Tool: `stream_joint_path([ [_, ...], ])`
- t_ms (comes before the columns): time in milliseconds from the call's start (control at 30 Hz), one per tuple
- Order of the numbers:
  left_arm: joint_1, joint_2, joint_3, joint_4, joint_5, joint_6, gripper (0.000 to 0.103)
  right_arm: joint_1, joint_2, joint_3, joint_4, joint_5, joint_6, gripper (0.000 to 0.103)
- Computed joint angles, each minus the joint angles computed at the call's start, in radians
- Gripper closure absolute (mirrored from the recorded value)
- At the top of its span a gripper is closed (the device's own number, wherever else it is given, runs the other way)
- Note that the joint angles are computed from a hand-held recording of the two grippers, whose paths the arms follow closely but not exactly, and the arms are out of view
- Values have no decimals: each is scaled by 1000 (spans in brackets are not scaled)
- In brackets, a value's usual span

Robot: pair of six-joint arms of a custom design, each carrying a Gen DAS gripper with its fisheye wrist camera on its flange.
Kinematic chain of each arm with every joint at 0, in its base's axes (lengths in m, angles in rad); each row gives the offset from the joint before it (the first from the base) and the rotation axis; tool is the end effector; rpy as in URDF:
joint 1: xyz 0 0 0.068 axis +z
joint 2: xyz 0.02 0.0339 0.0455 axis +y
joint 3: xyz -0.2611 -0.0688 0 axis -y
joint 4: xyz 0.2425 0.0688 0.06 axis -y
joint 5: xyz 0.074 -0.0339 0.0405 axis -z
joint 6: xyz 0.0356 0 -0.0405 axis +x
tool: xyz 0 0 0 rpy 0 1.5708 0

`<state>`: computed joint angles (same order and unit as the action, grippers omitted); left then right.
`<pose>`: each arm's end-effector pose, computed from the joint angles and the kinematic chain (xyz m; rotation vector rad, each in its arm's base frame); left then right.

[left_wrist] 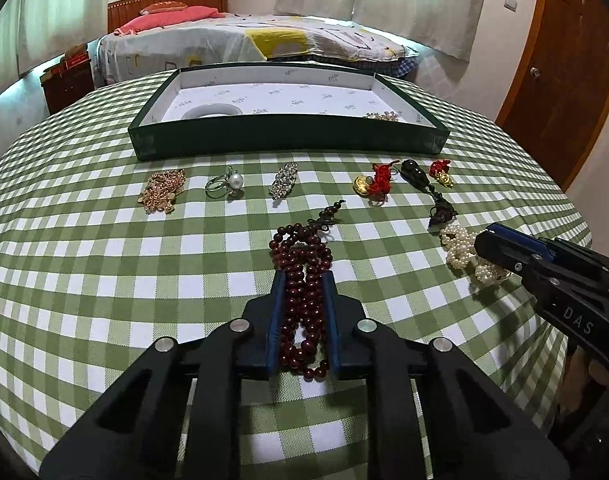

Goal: Organize jewelry
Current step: 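Lower the pearl necklace into the box with the right tool while the left tool releases the mala there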

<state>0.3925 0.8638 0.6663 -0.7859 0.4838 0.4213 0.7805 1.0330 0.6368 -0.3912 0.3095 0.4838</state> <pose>0.1527 0.0453 0.2354 0.2144 2.4057 -0.2574 0.1563 0.1395 0.2231 -0.1953 2.3193 0.2746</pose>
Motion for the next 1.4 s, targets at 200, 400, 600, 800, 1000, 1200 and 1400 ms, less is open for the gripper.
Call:
stream_joint_path([
  [200, 12, -18, 9, -11, 17, 6, 91, 6, -5, 5, 0, 6, -2, 87],
  [400, 47, -25, 34, -31, 49, 22, 92, 20, -15, 14, -6, 18, 0, 87],
  [600, 62, -45, 55, -33, 72, 23, 92, 34, -27, 28, -8, 40, -5, 87],
  [800, 84, -52, 84, -41, 102, 18, 92, 46, -27, 50, -14, 58, -14, 87],
  [1000, 107, -40, 108, -45, 127, 19, 92, 64, -32, 79, -23, 84, -29, 87],
  [1200, 121, -38, 138, -53, 151, 16, 92, 72, -40, 111, -36, 99, -41, 87],
  [1400, 95, -7, 190, -30, 150, -33, 92, 45, -25, 170, -30, 83, -79, 87],
])
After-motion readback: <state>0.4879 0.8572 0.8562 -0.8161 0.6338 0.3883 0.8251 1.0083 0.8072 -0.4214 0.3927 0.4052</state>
